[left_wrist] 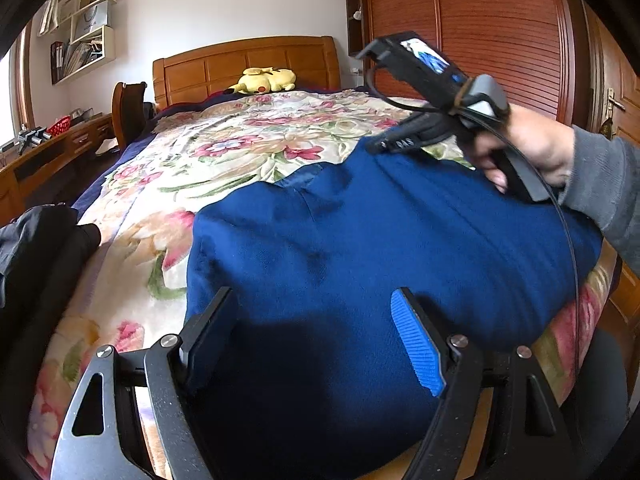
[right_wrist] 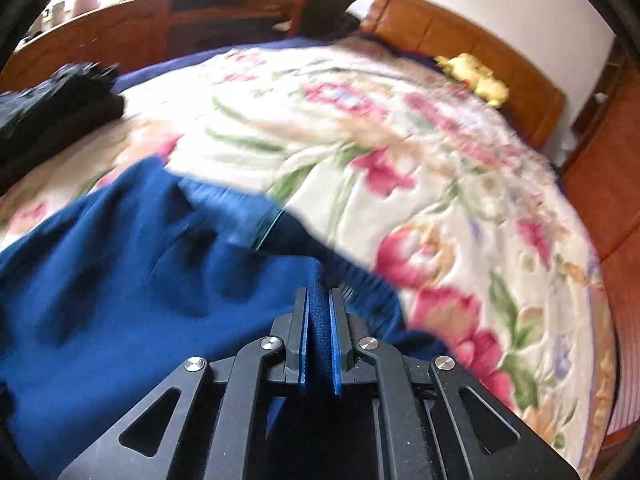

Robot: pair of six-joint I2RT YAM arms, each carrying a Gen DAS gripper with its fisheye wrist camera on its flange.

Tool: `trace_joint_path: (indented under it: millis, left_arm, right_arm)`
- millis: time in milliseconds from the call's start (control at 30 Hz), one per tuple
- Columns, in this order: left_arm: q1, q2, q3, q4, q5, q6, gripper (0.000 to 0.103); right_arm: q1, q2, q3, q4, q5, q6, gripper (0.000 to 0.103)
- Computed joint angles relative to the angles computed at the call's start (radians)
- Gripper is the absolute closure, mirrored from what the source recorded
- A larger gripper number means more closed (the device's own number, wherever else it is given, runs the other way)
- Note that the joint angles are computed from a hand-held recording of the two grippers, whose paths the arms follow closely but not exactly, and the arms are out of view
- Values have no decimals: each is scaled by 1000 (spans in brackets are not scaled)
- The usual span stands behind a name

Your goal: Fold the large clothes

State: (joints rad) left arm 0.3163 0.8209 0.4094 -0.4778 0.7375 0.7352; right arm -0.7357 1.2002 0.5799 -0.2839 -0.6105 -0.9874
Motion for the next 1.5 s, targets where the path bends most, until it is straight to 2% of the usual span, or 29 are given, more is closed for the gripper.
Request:
trace_joint_path:
  millis: [100, 133, 167, 200, 267, 400, 467, 667, 800, 833, 933, 1000, 1033, 1100, 1133, 1233, 1300, 1367, 1400, 1500]
  left_arm:
    - [-6, 7, -5, 14, -21, -4, 23]
    - [-6, 11, -6, 18, -28, -3, 23]
    - [-4, 13, -8, 21, -34, -1, 23]
    - [-2, 16, -7, 23, -38, 0, 23]
    - [10, 27, -3, 20, -32, 5, 23]
    - [32, 28, 4, 3, -12, 15, 23]
    - [38, 26, 7, -2, -4, 16, 23]
    - [22, 11, -2, 2, -12, 5, 23]
    - [8, 6, -11, 16, -27, -5, 23]
    - [7, 7, -13, 18, -29, -5, 23]
    - [3, 11, -14, 24, -33, -9, 23]
    - [4, 11, -16, 23, -34, -8, 23]
    - [5, 12, -16, 25, -36, -7, 23]
    - [6, 13, -17, 25, -37, -5, 23]
    - [8, 15, -17, 26, -37, -3, 23]
    - [14, 27, -16, 29, -35, 2, 23]
    - [17, 35, -15, 32, -36, 2, 23]
    - [22, 40, -13, 30, -34, 6, 23]
    - [23, 40, -11, 29, -33, 6, 23]
    - [32, 43, -10, 29, -25, 10, 23]
  right_arm:
    - [57, 84, 5, 53, 81, 36, 92]
    - [62, 104, 9, 53, 101, 35, 83]
    - [51, 118, 8, 61, 106, 29, 69]
    - [29, 118, 11, 62, 98, 27, 62]
    - [-68, 146, 57, 17, 20, -8, 40]
    - [-307, 216, 187, -89, -125, -121, 37]
    - [-417, 281, 249, -121, -155, -180, 37]
    - [-555, 577, 445, -139, -96, -243, 37]
    - [-586, 703, 564, -274, -119, -278, 37]
    - [-595, 713, 593, -342, -128, -305, 37]
    - [-600, 738, 623, -430, -126, -360, 37]
    - [-593, 715, 606, -434, -95, -379, 37]
    - [-581, 712, 586, -393, -73, -370, 38]
    - [-577, 716, 600, -419, -71, -398, 73]
    - [-584, 695, 596, -449, -78, -422, 95]
    - [-610, 668, 597, -463, -150, -444, 98]
    - [-644, 638, 584, -394, -204, -391, 98]
    - [-645, 649, 606, -294, -149, -244, 98]
    - [-642, 666, 619, -261, -124, -208, 98]
    - [-652, 679, 616, -233, -112, -207, 94]
